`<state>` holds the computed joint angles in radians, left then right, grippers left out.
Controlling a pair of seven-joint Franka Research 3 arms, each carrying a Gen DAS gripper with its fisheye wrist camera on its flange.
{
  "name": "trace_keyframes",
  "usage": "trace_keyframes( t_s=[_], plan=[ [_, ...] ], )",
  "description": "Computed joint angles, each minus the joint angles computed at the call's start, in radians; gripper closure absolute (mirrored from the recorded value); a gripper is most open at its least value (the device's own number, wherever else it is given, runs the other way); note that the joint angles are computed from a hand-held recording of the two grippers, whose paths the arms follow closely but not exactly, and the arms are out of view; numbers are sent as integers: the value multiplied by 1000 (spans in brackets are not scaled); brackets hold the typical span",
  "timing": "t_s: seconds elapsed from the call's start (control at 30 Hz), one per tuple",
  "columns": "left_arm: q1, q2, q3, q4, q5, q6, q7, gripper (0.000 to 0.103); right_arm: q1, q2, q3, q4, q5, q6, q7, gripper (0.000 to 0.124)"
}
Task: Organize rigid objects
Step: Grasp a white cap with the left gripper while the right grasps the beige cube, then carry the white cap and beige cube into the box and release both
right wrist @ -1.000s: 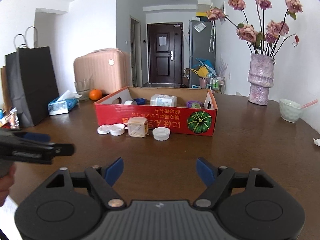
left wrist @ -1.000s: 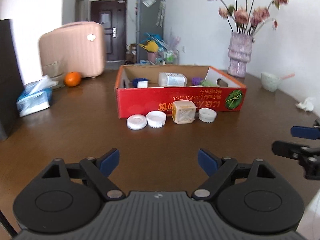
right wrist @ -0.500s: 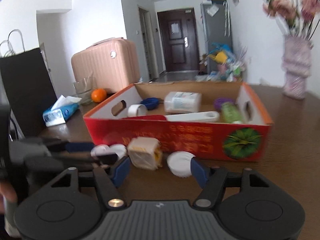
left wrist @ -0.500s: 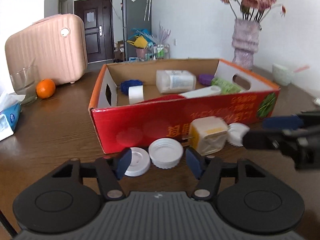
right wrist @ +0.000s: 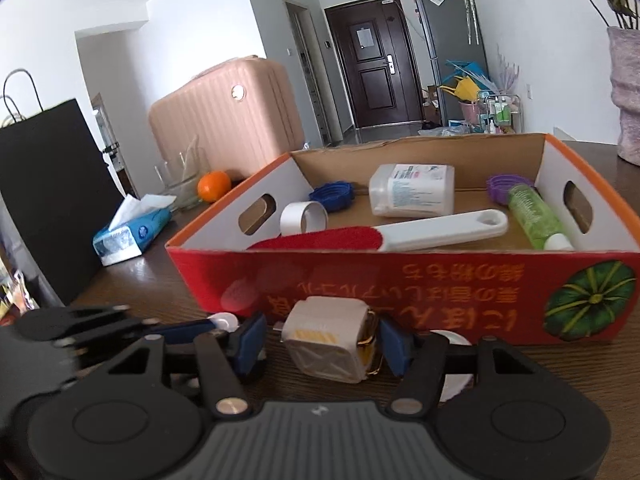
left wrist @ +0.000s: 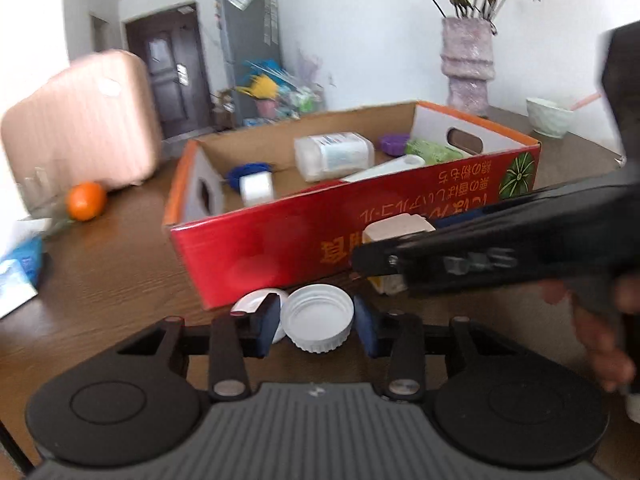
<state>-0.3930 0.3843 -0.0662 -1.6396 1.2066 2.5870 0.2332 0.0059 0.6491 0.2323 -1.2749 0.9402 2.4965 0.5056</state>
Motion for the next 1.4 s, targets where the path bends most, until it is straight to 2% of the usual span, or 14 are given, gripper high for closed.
trace_keyframes(
  t_s=[0.1,0.2,0.4,0.5,0.63,0.77,0.87,1.0,1.1,1.2,1.33,1.4],
  plan=[
    [-45,-80,-1,-96,93,-77,-141,62,4,-10,-6,-15,-15,-1,16,77],
    [-39,-150,-51,-181,73,-145,-208,62,-10,-63,-3,-89,-1,-2,-15,77],
    [-23,-249,-134,-281,10,-236,-242,62,-52,-323,-23,-440,165,27,-222,77],
    [-41,-262,-170,-281,16,-312,-229,62,-62,-440,-67,-577,221,-3,-303,77],
    [-56,-285,-200,-291,35,-293,-249,62,-51,-555,-143,-709,255,7,-331,77],
    [-83,-274,-221,-261,55,-317,-240,62,-36,-621,-220,-778,299,-2,-337,77],
    [-102,-258,-225,-232,67,-331,-244,62,-29,-634,-269,-788,318,-21,-345,77],
    [-121,-219,-217,-184,60,-348,-223,62,-29,-635,-297,-777,342,-42,-369,77],
    [-119,-192,-199,-146,46,-305,-196,62,-34,-617,-305,-747,363,-62,-380,77],
    [-100,-167,-172,-102,40,-209,-184,62,-40,-569,-299,-676,366,-67,-364,77],
    [-86,-84,-125,32,36,-163,-120,62,-52,-477,-272,-528,376,-77,-335,77],
    [-71,-25,-101,119,4,-121,-49,62,-59,-417,-251,-433,375,-79,-313,77]
  ],
)
